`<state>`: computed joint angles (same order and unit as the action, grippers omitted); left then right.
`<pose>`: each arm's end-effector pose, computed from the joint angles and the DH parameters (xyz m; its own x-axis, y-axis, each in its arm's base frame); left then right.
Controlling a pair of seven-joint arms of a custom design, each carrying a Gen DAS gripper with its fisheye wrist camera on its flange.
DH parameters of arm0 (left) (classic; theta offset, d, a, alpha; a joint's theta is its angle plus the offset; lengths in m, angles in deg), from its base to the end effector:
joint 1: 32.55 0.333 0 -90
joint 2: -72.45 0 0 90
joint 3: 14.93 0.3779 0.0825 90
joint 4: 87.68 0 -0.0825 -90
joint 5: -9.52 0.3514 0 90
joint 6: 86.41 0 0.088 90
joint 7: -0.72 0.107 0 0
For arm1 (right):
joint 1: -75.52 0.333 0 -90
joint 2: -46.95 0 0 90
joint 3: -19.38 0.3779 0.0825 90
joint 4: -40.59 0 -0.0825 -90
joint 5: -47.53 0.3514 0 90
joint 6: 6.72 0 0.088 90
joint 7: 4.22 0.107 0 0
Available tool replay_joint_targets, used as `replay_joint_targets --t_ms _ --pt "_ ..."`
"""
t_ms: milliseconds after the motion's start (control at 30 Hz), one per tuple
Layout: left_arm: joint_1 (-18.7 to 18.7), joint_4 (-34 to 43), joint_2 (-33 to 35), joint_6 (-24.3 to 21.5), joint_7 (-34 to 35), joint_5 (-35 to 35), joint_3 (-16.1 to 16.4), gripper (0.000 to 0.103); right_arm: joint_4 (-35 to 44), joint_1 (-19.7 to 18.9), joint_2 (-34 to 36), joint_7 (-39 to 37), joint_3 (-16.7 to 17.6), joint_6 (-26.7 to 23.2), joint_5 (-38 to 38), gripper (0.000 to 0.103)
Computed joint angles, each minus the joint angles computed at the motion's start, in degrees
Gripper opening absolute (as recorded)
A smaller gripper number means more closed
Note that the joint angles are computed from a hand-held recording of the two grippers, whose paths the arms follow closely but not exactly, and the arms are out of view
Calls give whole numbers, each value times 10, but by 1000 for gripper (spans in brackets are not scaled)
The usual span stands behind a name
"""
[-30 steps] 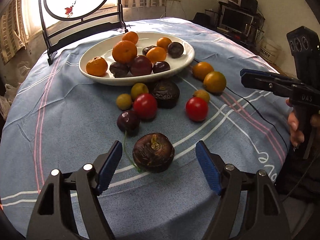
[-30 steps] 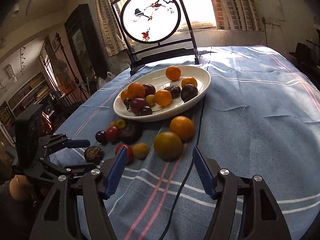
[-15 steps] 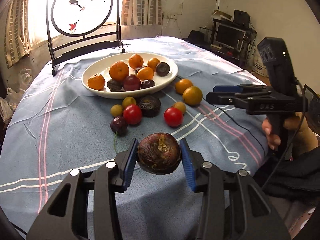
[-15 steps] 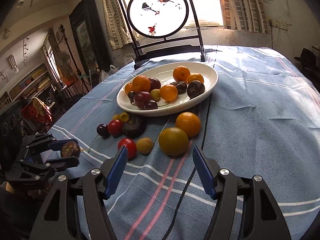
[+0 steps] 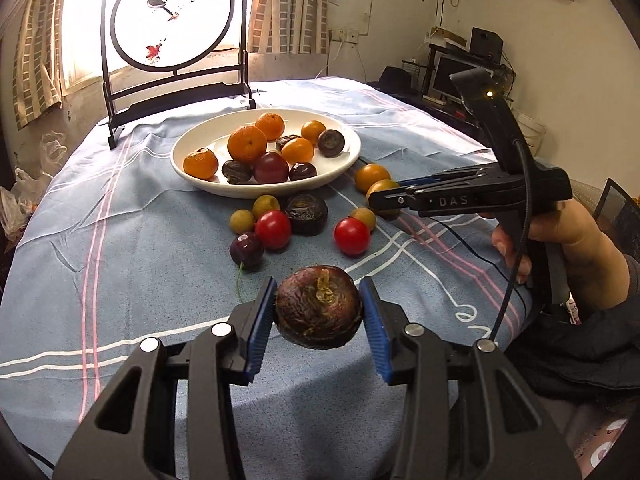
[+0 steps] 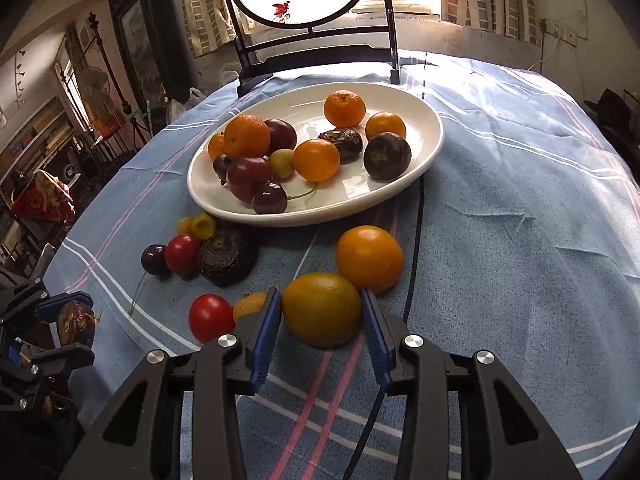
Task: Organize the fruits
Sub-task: 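Grasp a brown passion fruit with the left tool while the right tool grasps a yellow-green fruit, then grasp a dark red plum with the left tool while the right tool grasps an orange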
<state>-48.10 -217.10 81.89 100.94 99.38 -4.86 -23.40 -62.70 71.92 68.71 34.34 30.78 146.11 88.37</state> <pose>0.5349 -0.2059 0.4752 -0.3215 -0.9438 0.0760 -0.6492 0.1613 -0.7433 0.6730 0.0537 0.4624 0.4703 -0.8654 -0.1731 -0.7354 -0.2758 -0.6190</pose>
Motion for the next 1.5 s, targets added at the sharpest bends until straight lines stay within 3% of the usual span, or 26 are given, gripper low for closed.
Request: replay_joint_targets --t_ms 167,300,433,533,633,800,867,900,933,1067,1200,1333,1500 --pt "72 7 4 7 10 -9 -71 41 -22 -34 -25 -87 29 -7 107 40" --pt "136 48 22 -10 32 -18 -131 41 9 -32 -31 -122 18 -33 167 40" --pt "114 137 61 -49 40 -19 -91 41 97 -9 8 -74 -10 -65 153 40" --pt "65 231 104 -97 20 4 -20 41 171 3 52 -26 -14 -82 115 40" --pt "42 344 164 -163 -7 29 22 42 244 19 104 30 -14 -87 58 40" --pt "55 509 262 -257 -61 23 23 42 363 34 189 115 -5 -119 -22 42" --pt "55 537 281 -270 -87 26 29 56 366 29 195 122 9 -106 -34 51" --pt "56 535 282 -265 -98 26 30 67 356 22 191 117 21 -97 -32 52" --pt "59 526 278 -256 -104 25 27 72 339 15 182 110 30 -87 -31 52" --pt "75 442 228 -219 -90 15 5 72 236 -20 119 41 65 -36 1 52" --pt "79 306 149 -171 -44 19 -10 74 114 -63 45 -68 90 -3 94 53" --pt "54 200 93 -164 -22 52 9 74 32 -89 0 -135 85 -31 175 54" --pt "-17 137 73 -152 -75 154 85 73 -20 -82 -28 -203 64 -39 236 54"
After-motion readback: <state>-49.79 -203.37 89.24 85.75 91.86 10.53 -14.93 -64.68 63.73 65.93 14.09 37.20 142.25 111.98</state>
